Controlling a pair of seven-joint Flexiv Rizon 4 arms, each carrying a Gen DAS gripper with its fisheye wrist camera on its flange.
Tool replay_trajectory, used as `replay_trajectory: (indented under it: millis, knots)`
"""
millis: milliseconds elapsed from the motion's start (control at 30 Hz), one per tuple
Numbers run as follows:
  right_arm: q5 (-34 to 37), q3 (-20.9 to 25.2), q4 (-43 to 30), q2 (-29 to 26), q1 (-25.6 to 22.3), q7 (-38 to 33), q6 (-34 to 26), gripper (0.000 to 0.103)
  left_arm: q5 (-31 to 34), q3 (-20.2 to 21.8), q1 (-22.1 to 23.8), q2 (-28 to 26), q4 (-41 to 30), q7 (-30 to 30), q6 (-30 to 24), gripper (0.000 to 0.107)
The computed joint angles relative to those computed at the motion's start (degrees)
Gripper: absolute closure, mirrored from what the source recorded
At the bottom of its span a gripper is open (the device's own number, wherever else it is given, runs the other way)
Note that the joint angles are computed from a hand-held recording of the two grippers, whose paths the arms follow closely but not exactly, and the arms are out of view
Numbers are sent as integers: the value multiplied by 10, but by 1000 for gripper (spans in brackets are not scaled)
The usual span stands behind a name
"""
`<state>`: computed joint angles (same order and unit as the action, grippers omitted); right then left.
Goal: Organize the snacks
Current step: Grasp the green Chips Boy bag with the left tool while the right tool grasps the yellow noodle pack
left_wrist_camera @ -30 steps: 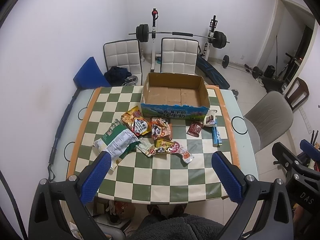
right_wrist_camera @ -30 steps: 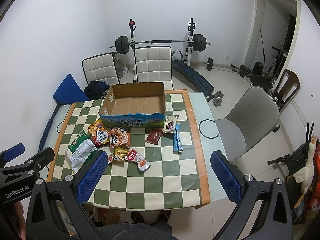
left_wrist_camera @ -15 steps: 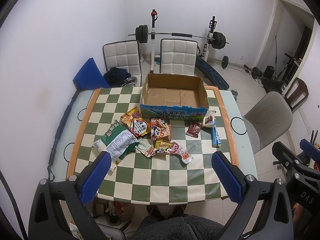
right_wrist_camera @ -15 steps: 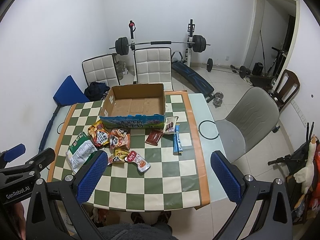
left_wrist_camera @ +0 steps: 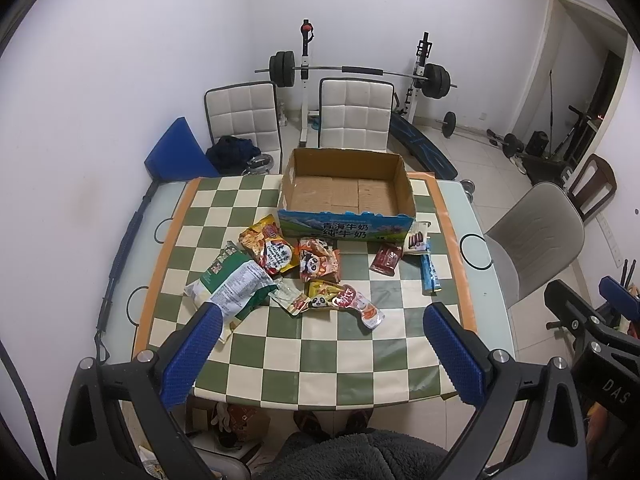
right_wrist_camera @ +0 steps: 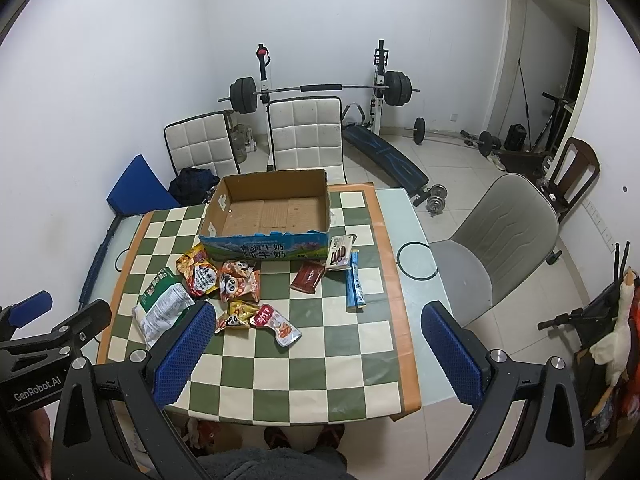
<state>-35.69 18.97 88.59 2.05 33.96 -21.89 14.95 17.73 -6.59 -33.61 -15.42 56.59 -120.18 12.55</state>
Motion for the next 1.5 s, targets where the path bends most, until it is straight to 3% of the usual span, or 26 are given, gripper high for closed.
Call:
replay_trajectory:
  millis: [233,400,500,633,733,867,967,1033,1167,1267,1500]
  knots:
    - [17,-11,-7,-6,-8,-4,23,0,12,2,-3,-7,-15,-8,-7,4]
    - [124,-32,26,-18,-41,-30,162,0,13,18,11,1,11,-41,15,4]
    - [221,-43,25,-56,-56,-80,228,0,34,27,20,10,38,-73,11,4]
    - [370,-40,-25,-149,-70,-191,261,0,64,32,34,12,67,-105,-16,4]
    - [433,-29,-52,-204,-77,-253,272,0,60,36,52,15,96,-120,-31,4]
    - [473,-20,-97,-281,-73,-297,288,0,17,41,94,28,157,-133,-7,4]
    - [512,-6,-148,-337,-78,-315,285,0,-19,39,130,20,190,-85,36,4]
    - [513,-9,-184,-372,-69,-311,271,0,-65,35,160,-6,198,-14,61,4]
    - [490,-26,-254,-427,-45,-284,236,0,-126,27,197,-79,161,129,57,4]
    - [476,-35,-324,-474,-33,-257,195,0,-166,21,216,-150,100,234,24,4]
    - [434,-63,-467,-558,-2,-215,101,0,-174,37,214,-314,-106,415,-130,4]
